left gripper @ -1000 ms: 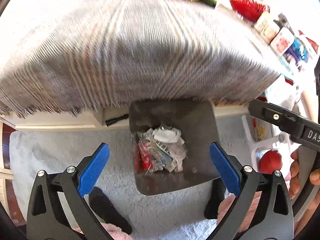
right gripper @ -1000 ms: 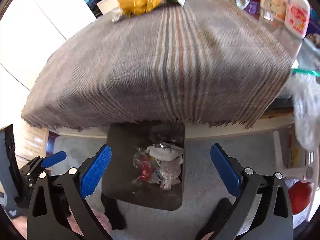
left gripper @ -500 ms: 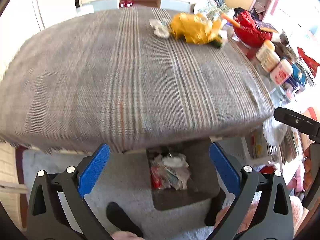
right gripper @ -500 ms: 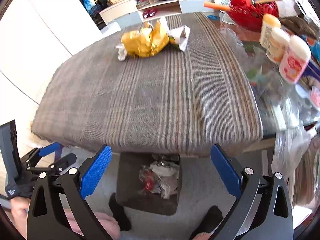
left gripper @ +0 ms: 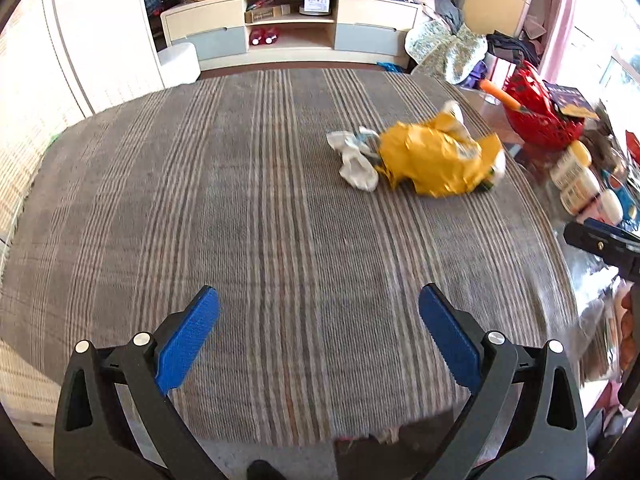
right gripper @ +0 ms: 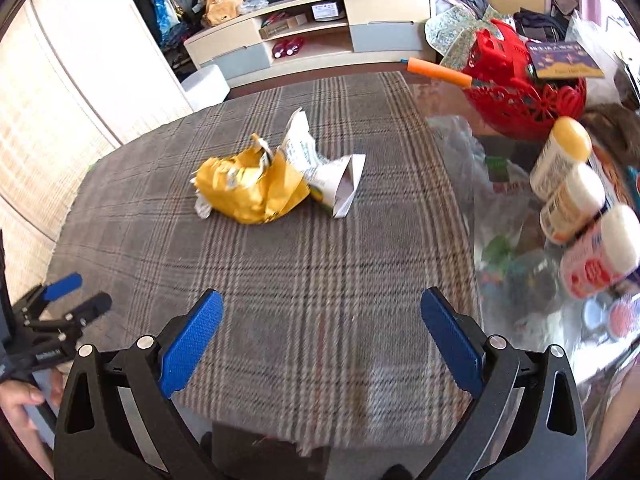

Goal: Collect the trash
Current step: 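Grasp white crumpled tissue with the left tool while the right tool grasps the printed paper bag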

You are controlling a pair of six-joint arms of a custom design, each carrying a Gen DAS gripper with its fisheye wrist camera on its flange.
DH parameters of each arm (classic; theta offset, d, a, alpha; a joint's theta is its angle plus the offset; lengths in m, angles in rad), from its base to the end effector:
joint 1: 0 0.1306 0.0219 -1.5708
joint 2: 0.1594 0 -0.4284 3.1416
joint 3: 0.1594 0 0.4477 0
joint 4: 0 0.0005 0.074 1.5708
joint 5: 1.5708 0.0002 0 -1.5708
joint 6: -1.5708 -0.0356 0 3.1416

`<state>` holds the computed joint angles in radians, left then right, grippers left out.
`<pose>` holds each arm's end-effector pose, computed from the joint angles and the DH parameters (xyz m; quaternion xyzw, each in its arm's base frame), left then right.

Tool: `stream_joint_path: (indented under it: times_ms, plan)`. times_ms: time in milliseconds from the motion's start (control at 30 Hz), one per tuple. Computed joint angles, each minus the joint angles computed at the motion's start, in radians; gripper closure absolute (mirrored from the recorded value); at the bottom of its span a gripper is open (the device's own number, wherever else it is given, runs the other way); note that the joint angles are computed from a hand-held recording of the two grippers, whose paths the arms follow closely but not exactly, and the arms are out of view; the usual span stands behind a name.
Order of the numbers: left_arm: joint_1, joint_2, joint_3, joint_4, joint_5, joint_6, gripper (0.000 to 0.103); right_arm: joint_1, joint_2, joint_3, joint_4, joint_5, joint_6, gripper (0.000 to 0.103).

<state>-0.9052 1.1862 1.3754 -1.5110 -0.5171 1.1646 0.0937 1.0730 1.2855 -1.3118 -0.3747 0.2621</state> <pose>0.2553 -0.2975 0.5306 -0.1555 0.9471 0.0263 0.2794 0.3630 0.0467 0.5336 -0.2119 0.9326 0.1612 0.2439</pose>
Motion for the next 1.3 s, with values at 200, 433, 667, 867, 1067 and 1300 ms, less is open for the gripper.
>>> stream_joint_path:
  times_ms: [200, 433, 667, 867, 1067, 1300]
  plan:
    - [0.113, 0.030, 0.014, 0.064, 0.005, -0.095, 0.009, 0.020, 0.063, -0.009, 0.100, 0.044, 0.053, 0.013]
    - [0.193, 0.076, 0.039, 0.112, 0.023, -0.174, 0.009, 0.041, 0.142, -0.011, 0.183, 0.049, 0.079, 0.025]
    - [0.260, 0.122, 0.052, 0.156, 0.063, -0.213, 0.009, 0.079, 0.205, 0.004, 0.270, 0.090, 0.100, 0.024]
    - [0.299, 0.160, 0.066, 0.175, 0.087, -0.238, 0.009, 0.085, 0.244, 0.020, 0.306, 0.053, 0.122, 0.021]
    - [0.318, 0.203, 0.089, 0.170, 0.101, -0.279, 0.019, 0.100, 0.264, 0.030, 0.331, -0.007, 0.120, 0.021]
    - [0.341, 0.216, 0.077, 0.208, 0.163, -0.306, 0.040, 0.101, 0.277, 0.033, 0.348, -0.068, 0.122, 0.033]
